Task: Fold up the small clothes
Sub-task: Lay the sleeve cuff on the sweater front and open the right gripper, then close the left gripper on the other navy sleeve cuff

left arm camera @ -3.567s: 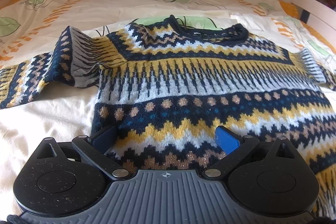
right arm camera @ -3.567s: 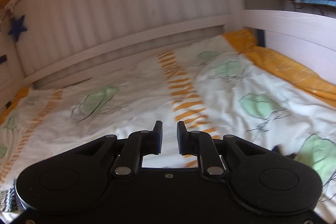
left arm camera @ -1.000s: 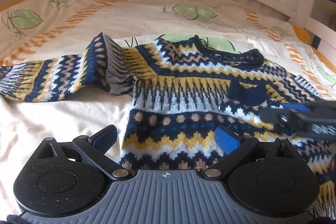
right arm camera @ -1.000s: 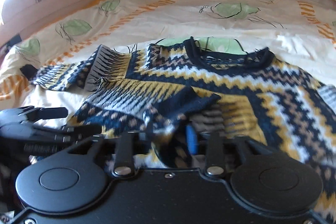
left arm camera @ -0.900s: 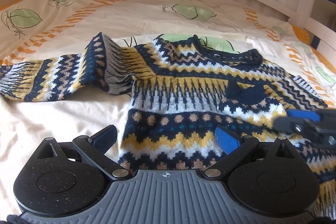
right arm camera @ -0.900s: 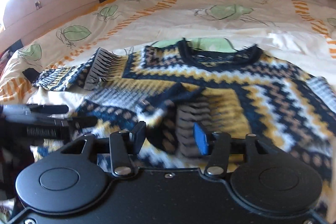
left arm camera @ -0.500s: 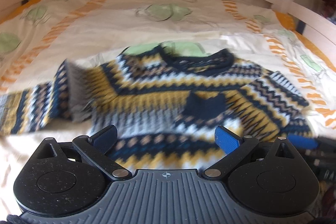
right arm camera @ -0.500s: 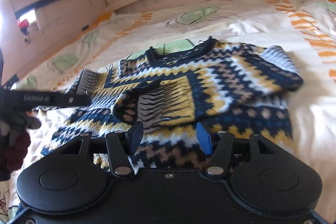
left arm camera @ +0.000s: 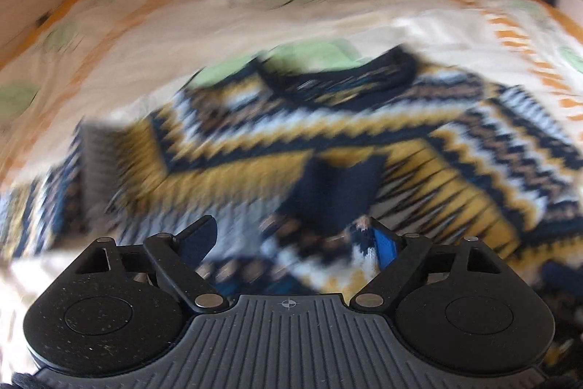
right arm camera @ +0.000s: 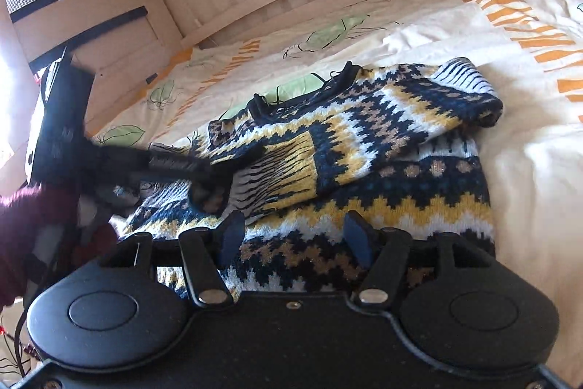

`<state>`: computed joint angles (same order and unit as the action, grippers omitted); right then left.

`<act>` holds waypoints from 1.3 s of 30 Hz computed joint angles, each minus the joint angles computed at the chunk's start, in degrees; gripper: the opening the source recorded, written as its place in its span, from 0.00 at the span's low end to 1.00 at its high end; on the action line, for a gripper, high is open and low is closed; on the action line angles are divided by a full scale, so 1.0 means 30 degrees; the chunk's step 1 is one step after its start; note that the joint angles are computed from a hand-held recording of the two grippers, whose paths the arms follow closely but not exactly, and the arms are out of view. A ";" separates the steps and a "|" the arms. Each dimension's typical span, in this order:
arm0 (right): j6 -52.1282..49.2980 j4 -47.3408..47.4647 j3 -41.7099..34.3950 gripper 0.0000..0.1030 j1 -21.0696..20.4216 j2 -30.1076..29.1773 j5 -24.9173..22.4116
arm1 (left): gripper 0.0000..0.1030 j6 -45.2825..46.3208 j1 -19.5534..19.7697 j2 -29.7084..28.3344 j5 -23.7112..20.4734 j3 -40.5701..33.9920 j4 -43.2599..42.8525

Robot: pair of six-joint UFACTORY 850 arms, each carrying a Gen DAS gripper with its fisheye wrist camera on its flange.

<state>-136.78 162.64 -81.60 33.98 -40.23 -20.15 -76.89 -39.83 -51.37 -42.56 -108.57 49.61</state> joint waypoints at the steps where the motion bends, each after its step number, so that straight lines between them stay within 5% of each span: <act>1: -0.0074 0.0050 0.0038 0.64 0.0004 -0.0014 -0.0009 | 0.84 -0.0429 0.0113 0.0507 0.0033 0.0898 -0.0079; 11: 0.0025 -0.0082 -0.0135 0.64 0.0057 -0.0169 0.0238 | 0.83 -0.4489 0.0978 0.5247 0.2703 0.8143 0.0395; 16: -0.0018 -0.0142 -0.0123 0.65 0.0059 -0.0174 0.0250 | 0.83 -0.3954 0.1435 0.5368 0.4305 0.8369 -0.0422; 26: 0.0110 -0.0278 -0.0285 0.67 0.0104 -0.0283 0.0294 | 0.82 -0.3873 0.1142 0.4759 0.4083 0.7713 0.1193; 35: 0.0016 -0.0210 -0.0325 0.68 0.0129 -0.0322 0.0327 | 0.81 -0.8751 0.0085 0.5865 0.3267 0.9270 0.6152; 39: -0.0013 -0.0196 -0.0337 0.69 0.0139 -0.0332 0.0338 | 0.79 -0.8305 0.0375 0.5818 0.4921 0.9251 0.5838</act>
<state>-136.82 162.05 -82.61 34.40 -41.22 -19.14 -101.80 -38.71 -33.92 -27.80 -80.82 67.12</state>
